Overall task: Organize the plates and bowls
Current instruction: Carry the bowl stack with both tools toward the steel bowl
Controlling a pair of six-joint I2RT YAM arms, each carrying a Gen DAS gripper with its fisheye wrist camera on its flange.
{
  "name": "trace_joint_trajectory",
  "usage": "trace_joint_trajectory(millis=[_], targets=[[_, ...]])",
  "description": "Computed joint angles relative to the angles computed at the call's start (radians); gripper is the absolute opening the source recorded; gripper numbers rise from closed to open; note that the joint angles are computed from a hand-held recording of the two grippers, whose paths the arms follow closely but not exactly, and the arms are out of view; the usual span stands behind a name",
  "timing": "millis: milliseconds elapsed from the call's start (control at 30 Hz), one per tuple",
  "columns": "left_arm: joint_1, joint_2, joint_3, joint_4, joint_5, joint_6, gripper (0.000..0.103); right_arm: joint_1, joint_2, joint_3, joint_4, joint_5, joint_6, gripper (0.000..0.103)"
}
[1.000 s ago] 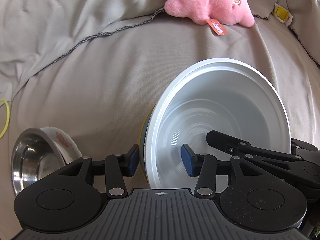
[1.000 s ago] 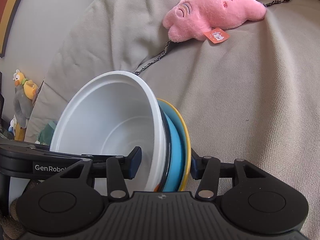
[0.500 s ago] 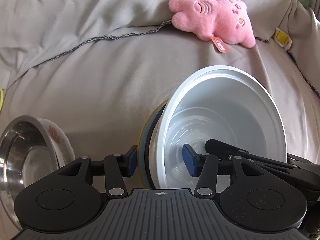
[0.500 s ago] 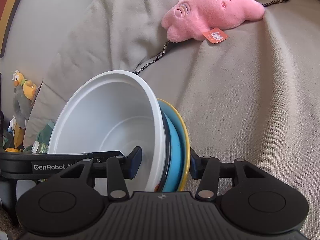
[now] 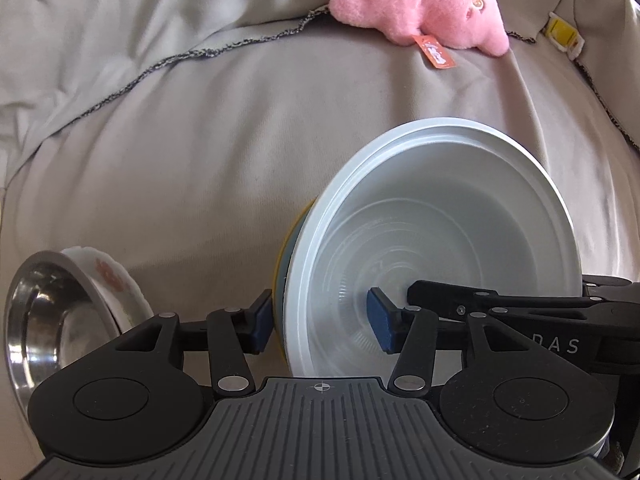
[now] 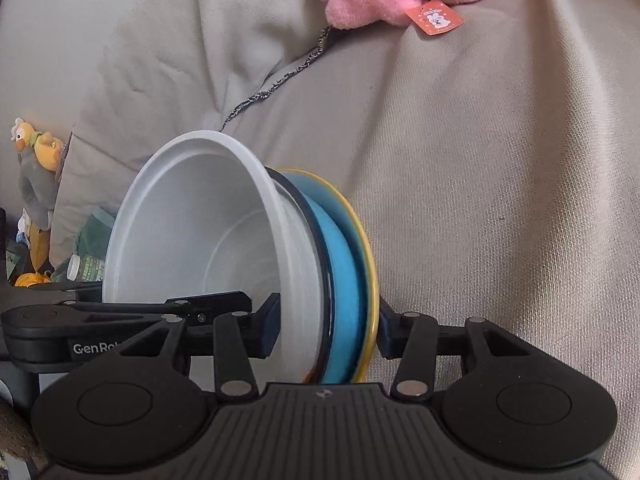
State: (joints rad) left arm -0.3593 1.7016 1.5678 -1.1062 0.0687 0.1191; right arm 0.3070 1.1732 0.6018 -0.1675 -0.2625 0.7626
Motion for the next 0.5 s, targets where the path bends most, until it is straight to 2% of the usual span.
trace_joint_trajectory(millis=[267, 500], targets=[[0.009, 0.009, 0.018, -0.03, 0.014, 0.015, 0.051, 0.027, -0.015, 0.002, -0.013, 0.042, 0.043, 0.047], [0.018, -0.024, -0.04, 0.001, 0.029, 0.048, 0.053, 0.044, -0.049, -0.009, -0.035, 0.069, -0.002, 0.047]])
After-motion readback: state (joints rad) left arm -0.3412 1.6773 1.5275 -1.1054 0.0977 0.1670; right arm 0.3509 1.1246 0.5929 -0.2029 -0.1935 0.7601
